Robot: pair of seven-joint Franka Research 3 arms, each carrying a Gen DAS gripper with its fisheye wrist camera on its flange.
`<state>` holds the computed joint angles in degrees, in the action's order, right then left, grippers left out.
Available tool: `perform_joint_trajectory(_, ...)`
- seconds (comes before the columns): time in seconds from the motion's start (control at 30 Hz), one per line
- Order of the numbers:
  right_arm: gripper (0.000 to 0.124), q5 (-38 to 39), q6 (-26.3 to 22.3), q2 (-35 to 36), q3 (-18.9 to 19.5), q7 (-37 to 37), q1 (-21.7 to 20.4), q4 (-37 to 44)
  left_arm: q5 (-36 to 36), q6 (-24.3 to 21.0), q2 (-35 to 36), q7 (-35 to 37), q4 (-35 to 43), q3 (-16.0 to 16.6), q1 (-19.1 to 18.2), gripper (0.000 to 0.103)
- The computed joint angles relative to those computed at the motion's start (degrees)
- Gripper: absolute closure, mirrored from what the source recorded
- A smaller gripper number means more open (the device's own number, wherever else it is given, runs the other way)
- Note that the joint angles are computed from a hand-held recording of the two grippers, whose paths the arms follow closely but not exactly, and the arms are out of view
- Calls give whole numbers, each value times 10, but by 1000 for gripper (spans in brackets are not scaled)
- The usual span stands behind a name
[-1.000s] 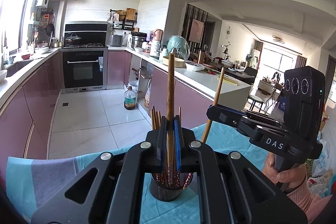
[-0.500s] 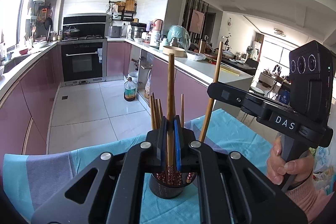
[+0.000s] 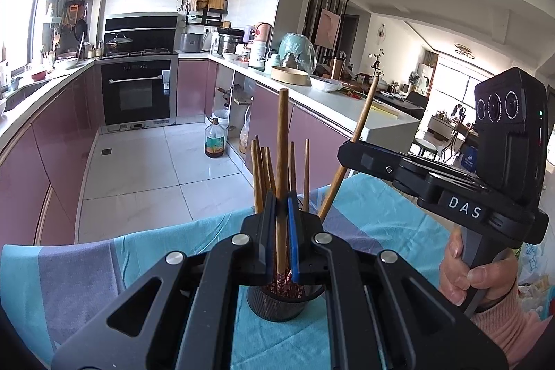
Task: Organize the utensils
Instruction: 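Push both chopsticks down among the others in the cup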
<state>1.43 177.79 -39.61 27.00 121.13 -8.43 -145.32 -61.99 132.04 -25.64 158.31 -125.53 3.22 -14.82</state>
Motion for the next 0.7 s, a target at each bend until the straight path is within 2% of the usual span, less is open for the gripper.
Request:
perform_joint_trajectory(0.33, 119, -2, -16, 7, -10, 4, 16, -10, 9, -6, 24, -10, 17, -7, 6, 96)
perform_joint_trajectory(0.7, 119, -10, -21, 17, -14, 17, 23, -17, 14, 11, 45, -15, 31, -23, 7, 96)
